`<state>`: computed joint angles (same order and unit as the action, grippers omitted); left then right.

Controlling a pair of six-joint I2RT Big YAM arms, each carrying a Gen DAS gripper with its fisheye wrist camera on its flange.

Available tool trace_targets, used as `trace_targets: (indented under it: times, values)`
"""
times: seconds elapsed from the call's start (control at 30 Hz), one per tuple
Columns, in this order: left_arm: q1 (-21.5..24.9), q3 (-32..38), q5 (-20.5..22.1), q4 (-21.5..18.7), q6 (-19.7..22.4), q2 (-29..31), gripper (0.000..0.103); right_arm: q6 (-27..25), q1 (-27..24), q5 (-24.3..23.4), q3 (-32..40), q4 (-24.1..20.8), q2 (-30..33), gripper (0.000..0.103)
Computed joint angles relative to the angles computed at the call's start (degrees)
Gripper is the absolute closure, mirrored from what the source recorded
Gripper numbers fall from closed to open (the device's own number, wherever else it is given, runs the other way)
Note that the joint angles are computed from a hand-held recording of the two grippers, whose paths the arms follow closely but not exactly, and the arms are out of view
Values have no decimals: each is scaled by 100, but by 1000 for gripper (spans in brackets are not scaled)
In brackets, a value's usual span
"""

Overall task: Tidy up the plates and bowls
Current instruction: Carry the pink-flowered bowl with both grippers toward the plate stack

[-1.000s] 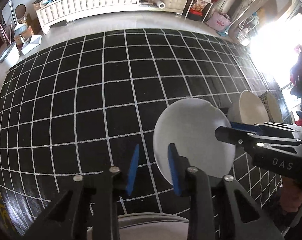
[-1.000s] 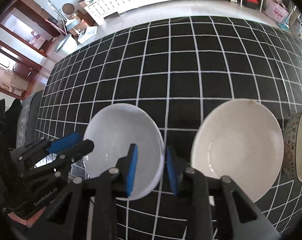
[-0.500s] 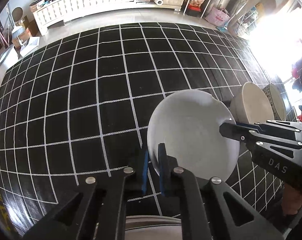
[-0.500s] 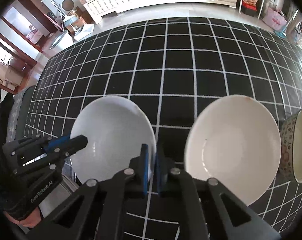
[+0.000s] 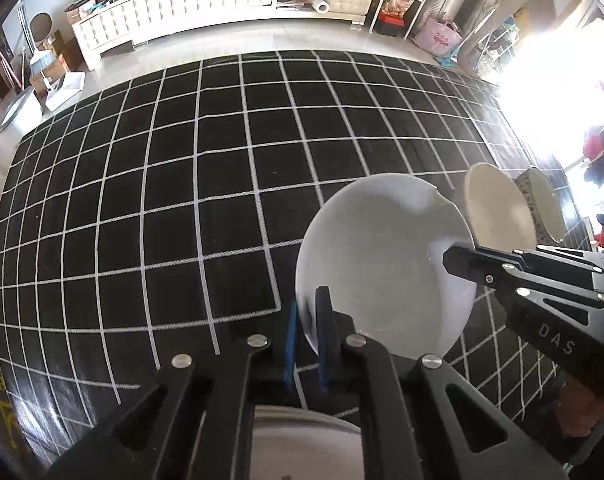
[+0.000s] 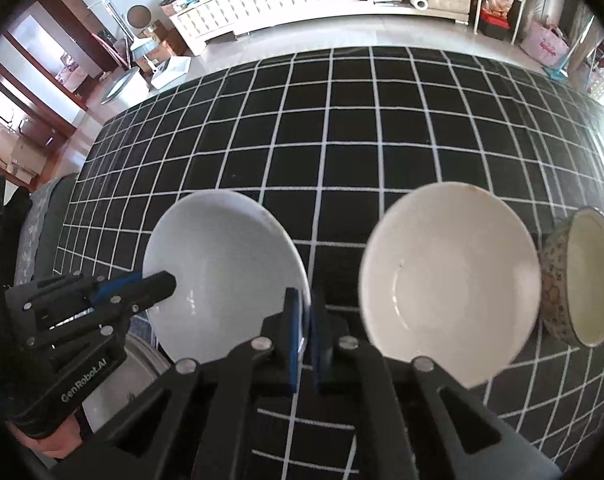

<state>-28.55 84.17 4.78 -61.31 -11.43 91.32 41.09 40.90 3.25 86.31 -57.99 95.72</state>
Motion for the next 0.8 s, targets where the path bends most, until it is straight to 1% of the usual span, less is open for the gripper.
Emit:
trace_targets:
  times: [0.2, 0.37, 0.67, 0.8]
  values:
    - [-157, 22, -17, -116, -77, -251, 96, 205, 147, 220, -153, -150, -379, 95]
    - [-403, -24, -154, -192, -345, -511, 96, 397, 327, 499, -275, -351, -735, 95]
    - [-854, -420, -291, -218, -568, -1081, 96, 879, 655, 744, -798, -450, -1375, 95]
    - [-1146, -669, -351, -184, -804, -1214, 96, 1136, 780, 755, -1029, -459, -1518, 95]
